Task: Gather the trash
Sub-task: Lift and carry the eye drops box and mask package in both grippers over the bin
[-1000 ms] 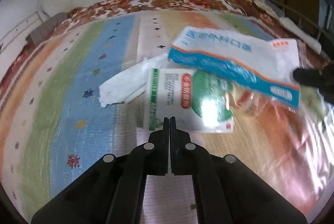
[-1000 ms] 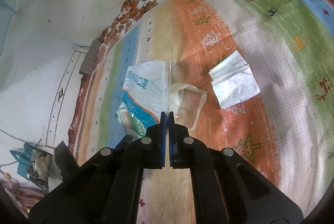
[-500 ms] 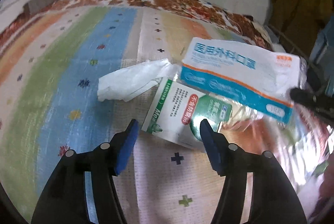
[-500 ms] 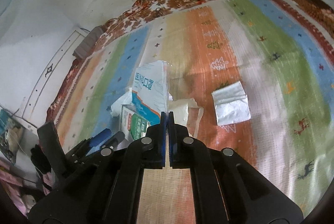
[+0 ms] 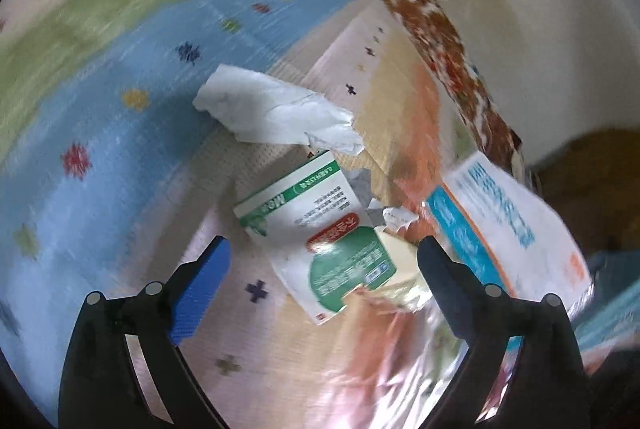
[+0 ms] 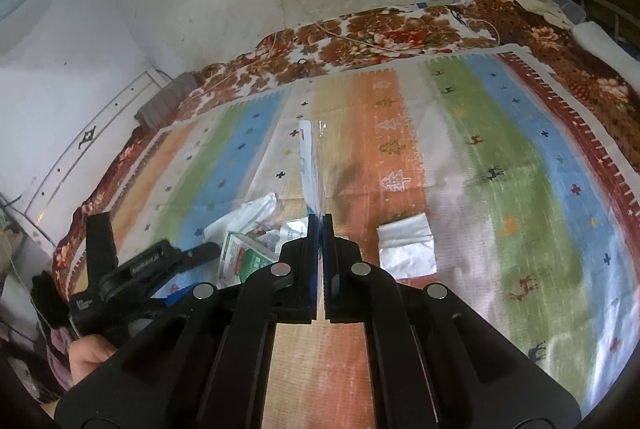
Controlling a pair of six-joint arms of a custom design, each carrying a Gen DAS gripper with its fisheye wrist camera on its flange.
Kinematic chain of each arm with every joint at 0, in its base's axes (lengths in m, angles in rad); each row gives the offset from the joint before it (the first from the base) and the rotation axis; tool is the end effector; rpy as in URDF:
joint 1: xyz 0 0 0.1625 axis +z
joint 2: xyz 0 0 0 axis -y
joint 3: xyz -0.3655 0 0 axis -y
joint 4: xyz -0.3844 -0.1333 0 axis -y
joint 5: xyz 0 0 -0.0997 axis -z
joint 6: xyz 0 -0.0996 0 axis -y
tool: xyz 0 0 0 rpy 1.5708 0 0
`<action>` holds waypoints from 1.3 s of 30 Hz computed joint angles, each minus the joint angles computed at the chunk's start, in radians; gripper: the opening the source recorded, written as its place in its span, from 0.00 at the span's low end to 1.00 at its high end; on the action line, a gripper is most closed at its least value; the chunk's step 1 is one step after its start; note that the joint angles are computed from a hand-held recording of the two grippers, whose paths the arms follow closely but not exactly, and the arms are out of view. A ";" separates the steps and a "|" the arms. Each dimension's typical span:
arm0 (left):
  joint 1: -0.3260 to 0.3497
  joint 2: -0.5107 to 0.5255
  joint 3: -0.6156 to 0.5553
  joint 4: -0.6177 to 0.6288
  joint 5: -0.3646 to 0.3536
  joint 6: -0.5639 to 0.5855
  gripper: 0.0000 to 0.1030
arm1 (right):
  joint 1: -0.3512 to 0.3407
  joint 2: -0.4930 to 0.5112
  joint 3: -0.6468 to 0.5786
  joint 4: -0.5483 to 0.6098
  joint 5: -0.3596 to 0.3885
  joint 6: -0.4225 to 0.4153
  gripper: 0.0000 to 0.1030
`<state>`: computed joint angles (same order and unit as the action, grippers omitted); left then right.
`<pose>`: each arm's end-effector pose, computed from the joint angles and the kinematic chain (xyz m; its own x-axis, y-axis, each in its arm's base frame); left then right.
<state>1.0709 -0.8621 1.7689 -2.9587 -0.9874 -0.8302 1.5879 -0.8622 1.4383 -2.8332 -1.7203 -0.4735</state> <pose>-0.1232 -0.6182 0.1097 -0.8903 -0.4552 0.0121 -0.3441 0.6551 -0.6727 0.1304 -0.6976 0.2176 -0.8753 -0.2838 0.3915 -0.4634 0.7237 -0.5114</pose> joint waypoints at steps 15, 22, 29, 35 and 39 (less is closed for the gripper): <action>0.015 0.131 -0.141 0.124 0.076 -0.280 0.89 | -0.036 -0.015 0.040 -0.004 0.003 -0.036 0.01; 0.005 0.136 -0.179 0.266 0.117 -0.276 0.77 | -0.052 -0.037 0.043 0.010 0.015 -0.006 0.01; 0.014 0.070 -0.153 0.322 0.059 -0.095 0.76 | -0.021 -0.063 0.058 0.039 -0.021 -0.024 0.01; -0.016 -0.029 -0.109 0.400 0.055 0.031 0.75 | 0.033 -0.107 0.120 0.003 -0.063 -0.063 0.01; -0.067 -0.086 -0.083 0.523 0.109 0.092 0.75 | 0.068 -0.149 0.167 -0.023 -0.104 -0.080 0.01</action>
<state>1.0041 -0.9477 1.6863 -2.4361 -0.8781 -0.7378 1.6561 -1.0111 1.6050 -2.8564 -1.8239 -0.5531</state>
